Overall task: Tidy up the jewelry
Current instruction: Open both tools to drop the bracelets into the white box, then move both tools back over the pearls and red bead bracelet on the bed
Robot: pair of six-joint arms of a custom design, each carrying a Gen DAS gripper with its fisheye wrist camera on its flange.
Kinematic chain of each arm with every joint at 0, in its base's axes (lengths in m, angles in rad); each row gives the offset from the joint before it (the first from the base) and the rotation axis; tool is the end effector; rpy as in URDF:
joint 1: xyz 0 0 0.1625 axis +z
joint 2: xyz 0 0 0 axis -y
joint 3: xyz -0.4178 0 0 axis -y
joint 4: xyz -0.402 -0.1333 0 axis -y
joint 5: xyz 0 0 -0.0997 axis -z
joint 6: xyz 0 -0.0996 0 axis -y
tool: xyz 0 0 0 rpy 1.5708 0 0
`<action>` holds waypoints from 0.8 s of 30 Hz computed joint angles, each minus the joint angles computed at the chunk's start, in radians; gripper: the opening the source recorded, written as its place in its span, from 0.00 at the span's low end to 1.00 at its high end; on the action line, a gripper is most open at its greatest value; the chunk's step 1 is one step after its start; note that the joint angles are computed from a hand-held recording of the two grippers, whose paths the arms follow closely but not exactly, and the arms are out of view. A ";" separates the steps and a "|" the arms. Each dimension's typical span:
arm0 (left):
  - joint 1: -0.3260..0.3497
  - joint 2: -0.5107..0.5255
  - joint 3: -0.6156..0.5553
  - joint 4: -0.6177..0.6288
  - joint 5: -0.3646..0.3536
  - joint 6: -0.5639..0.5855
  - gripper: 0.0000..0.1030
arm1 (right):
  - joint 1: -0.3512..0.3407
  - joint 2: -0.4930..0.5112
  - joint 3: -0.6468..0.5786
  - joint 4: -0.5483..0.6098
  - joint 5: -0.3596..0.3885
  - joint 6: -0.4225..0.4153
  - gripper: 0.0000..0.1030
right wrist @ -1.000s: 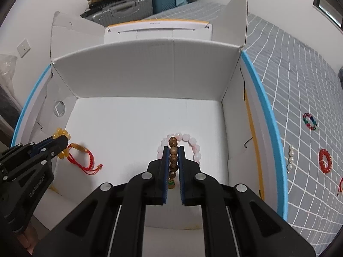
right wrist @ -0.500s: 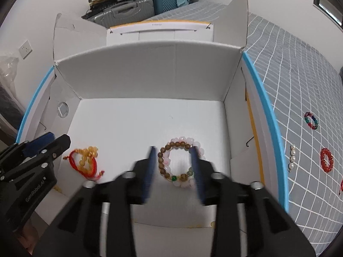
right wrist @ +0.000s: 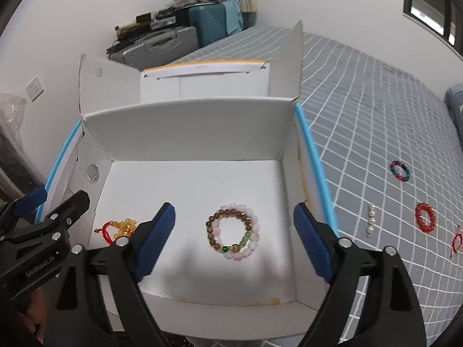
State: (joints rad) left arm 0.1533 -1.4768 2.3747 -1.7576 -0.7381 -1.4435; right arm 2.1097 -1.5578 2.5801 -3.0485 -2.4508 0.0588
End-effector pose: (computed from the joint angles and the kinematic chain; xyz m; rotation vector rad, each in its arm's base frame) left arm -0.2862 -0.2537 0.1482 0.3328 2.2061 -0.8496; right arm 0.2192 -0.2563 0.2241 0.3029 -2.2918 0.8275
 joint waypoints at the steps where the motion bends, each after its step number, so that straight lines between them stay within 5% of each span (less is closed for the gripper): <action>1: -0.005 0.003 -0.002 0.001 0.000 0.001 0.93 | 0.005 -0.012 0.002 0.010 -0.006 0.004 0.83; 11: -0.058 0.073 -0.026 -0.086 -0.001 0.044 0.94 | 0.043 -0.166 0.034 0.061 -0.087 -0.005 0.91; 24: -0.118 0.270 -0.110 -0.277 -0.031 0.171 0.94 | 0.010 -0.544 0.051 0.341 -0.195 -0.019 0.91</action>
State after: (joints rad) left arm 0.0349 -1.2069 2.2647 -2.0345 -0.7696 -1.2720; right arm 2.1197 -2.1020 2.6314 -2.7077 -2.6456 0.0401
